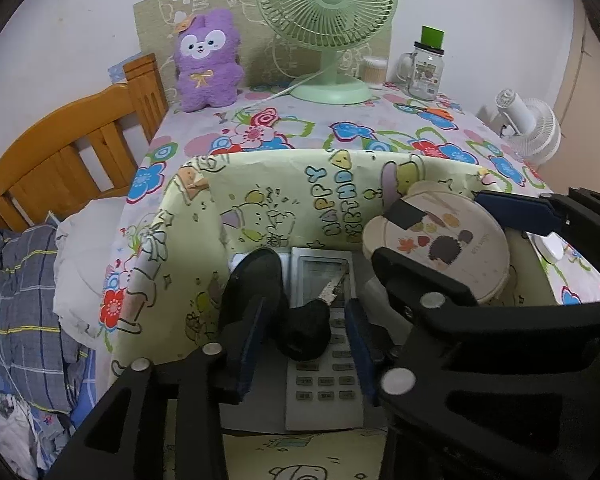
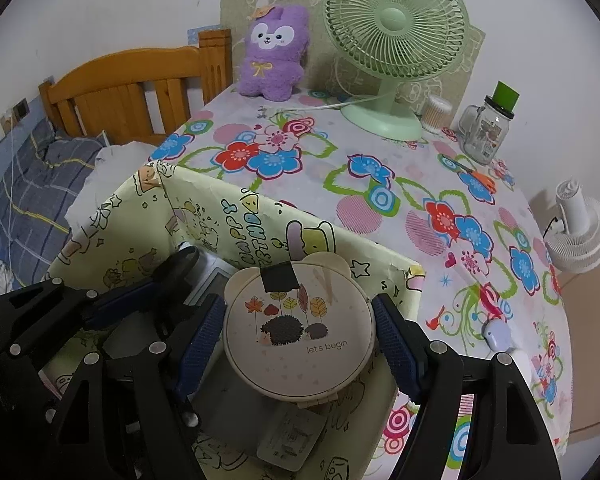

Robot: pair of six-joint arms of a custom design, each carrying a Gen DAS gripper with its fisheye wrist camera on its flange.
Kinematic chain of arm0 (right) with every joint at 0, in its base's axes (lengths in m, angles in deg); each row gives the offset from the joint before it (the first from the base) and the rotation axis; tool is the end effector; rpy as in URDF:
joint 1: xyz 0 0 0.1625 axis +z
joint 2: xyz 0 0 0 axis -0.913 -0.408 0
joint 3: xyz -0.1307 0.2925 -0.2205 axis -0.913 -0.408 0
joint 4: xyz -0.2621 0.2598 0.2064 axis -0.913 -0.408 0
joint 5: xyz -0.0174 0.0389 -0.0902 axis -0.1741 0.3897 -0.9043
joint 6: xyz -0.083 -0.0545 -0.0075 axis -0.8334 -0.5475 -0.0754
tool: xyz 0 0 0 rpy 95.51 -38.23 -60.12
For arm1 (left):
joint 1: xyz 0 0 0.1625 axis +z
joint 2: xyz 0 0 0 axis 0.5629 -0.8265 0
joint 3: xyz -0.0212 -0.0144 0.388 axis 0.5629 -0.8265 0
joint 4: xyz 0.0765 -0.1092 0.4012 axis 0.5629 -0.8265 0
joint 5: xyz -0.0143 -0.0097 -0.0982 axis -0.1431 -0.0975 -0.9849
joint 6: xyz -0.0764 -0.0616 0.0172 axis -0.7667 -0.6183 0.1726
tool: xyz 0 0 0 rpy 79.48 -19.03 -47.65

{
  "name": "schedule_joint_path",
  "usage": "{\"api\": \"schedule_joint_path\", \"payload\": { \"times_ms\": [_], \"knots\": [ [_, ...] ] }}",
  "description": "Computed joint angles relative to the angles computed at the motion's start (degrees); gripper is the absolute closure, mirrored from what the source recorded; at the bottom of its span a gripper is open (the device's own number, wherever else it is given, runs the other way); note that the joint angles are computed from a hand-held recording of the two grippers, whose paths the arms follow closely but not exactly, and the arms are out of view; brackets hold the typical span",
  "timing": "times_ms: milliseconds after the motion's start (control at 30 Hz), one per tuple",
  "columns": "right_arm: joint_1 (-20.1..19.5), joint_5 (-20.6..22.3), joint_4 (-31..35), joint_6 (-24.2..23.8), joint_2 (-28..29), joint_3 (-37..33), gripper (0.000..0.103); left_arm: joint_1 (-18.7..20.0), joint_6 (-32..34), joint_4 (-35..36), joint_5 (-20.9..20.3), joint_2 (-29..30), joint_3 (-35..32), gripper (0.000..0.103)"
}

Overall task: Organize rigid objects
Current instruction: 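Lower the cream case with the right tool while the left tool lowers the key fob into the box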

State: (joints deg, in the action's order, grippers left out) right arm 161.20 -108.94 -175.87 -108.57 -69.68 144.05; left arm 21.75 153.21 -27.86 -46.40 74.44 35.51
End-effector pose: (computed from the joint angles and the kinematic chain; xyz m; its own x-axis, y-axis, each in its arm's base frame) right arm 0.1527 -0.7305 0.1006 -0.5785 -0.4195 0.6995 -0.6891 0.7103 -0.1440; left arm -0.2071 -0.6839 0.0163 -0.7129 0.0619 -0.6986 0.4525 0.8016 -0.3907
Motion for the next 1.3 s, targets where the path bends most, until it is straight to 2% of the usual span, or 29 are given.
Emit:
{"api": "schedule_joint_path", "payload": {
  "times_ms": [400, 733, 867, 1300],
  "knots": [
    [-0.4, 1.6, 1.8, -0.2, -0.7, 0.1, 0.022, -0.2, -2.1, 2.1, 2.7, 0.5, -1.4, 0.038],
    [-0.8, 4.8, 1.5, -0.1, -4.0, 3.5, 0.02, -2.2, -1.9, -1.2, 0.2, -1.9, 3.5, 0.022],
    [-0.8, 4.8, -0.5, -0.4, -5.1, 5.0, 0.014, -3.1, -2.2, -1.8, -0.6, -2.4, 4.8, 0.022],
    [-2.1, 6.1, -4.1, -0.4, -9.5, 9.7, 0.011, -5.7, -1.9, -2.4, -1.8, -1.2, 4.8, 0.021]
  ]
}}
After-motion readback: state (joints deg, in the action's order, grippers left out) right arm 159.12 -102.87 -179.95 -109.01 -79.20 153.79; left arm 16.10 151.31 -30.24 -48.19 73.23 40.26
